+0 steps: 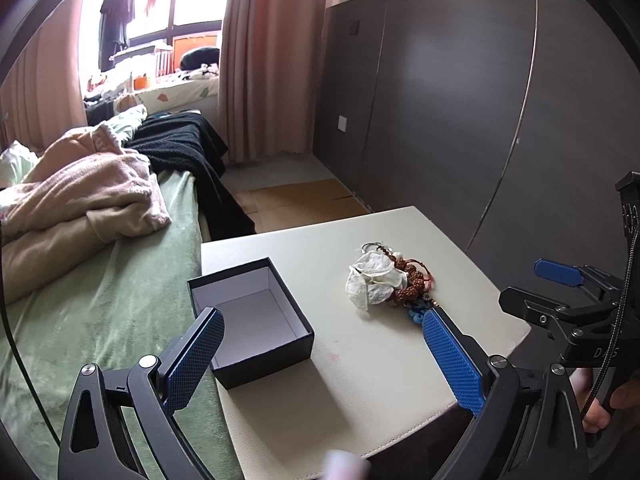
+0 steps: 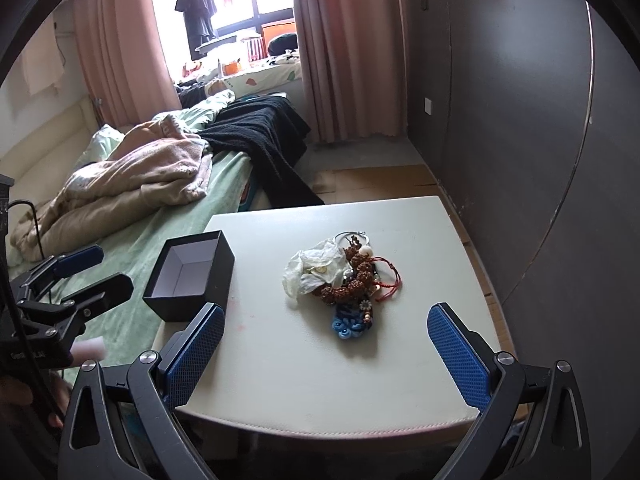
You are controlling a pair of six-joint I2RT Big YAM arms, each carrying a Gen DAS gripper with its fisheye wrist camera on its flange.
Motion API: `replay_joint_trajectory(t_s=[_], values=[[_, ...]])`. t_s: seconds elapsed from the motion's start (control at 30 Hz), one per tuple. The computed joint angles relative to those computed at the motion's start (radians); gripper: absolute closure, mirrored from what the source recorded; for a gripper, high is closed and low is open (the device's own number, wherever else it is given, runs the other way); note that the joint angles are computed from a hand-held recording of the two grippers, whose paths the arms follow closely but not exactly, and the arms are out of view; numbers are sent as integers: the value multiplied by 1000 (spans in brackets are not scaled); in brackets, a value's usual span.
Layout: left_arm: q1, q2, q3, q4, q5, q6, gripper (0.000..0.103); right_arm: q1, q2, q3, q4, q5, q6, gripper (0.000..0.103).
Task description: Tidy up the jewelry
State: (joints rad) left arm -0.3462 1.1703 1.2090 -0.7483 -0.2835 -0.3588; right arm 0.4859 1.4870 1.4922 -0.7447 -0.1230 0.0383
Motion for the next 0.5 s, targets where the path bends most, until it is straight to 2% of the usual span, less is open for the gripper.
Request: replay_joint_trajectory(t_s=[0.5], values=[[-1,-6,-3,12,-15,4,3,10,3,12,-18,12,0,0]])
